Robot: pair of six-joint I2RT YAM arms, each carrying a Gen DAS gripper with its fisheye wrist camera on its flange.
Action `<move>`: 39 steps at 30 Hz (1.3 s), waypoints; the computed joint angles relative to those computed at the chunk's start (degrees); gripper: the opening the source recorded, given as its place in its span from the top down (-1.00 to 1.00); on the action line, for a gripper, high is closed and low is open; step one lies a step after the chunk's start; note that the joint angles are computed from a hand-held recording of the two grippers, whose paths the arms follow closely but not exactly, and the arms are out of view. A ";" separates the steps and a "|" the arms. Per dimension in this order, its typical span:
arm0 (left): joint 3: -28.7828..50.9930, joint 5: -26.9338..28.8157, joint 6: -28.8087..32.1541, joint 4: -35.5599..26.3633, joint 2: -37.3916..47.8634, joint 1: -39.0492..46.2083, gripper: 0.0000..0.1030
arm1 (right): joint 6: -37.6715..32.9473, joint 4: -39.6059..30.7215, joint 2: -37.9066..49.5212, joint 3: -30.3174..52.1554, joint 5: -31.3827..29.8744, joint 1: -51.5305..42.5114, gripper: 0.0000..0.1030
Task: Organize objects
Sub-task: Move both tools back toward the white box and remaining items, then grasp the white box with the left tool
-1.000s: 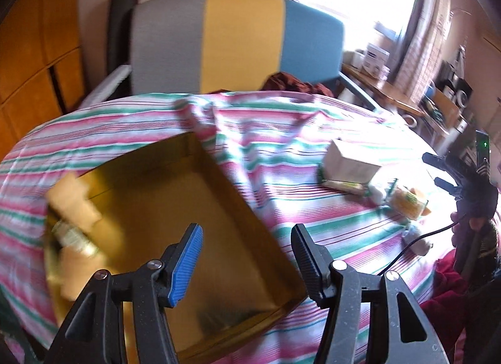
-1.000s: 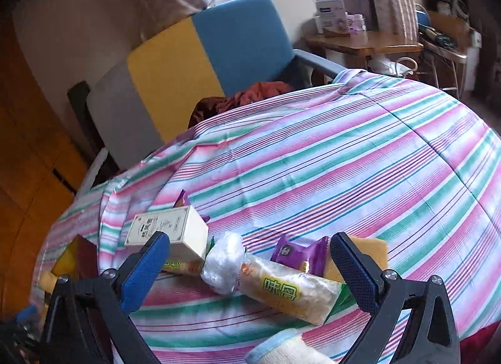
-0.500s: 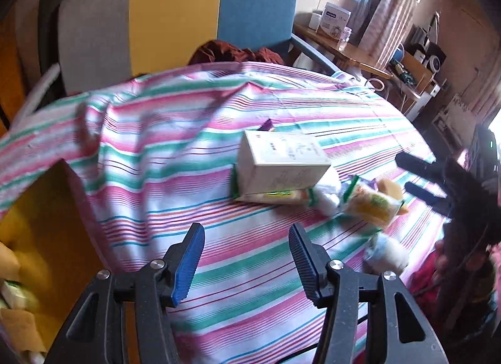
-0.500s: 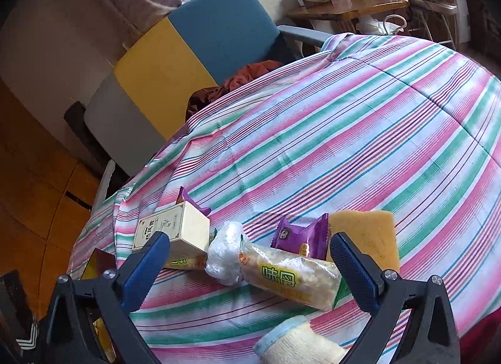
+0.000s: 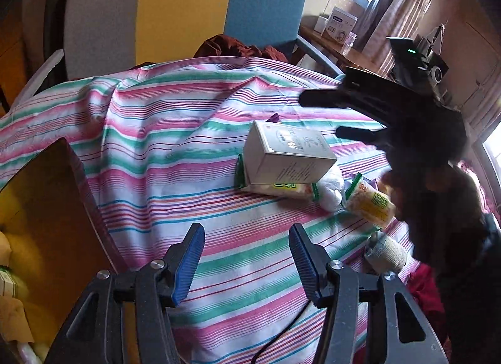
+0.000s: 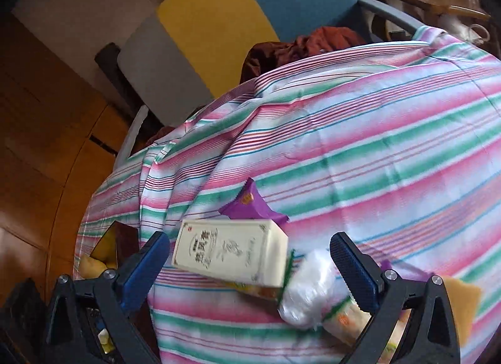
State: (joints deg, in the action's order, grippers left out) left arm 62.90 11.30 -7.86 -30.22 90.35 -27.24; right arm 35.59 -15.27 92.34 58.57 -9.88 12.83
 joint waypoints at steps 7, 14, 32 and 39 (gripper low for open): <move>-0.25 4.06 -0.08 0.32 1.13 3.12 -0.10 | -3.60 -4.23 14.78 13.41 -9.77 -0.73 -1.00; 0.47 6.82 -1.68 0.69 3.89 1.38 -0.10 | -0.53 5.37 1.50 -4.07 -23.70 1.31 -1.00; 10.51 5.79 -20.29 1.15 16.11 -1.67 -0.63 | 6.72 11.80 -19.73 -20.74 -10.64 -10.29 -1.00; 6.97 4.35 -22.15 2.26 14.29 -0.57 -0.62 | 4.92 10.52 -20.17 -19.90 -10.49 -9.37 -1.00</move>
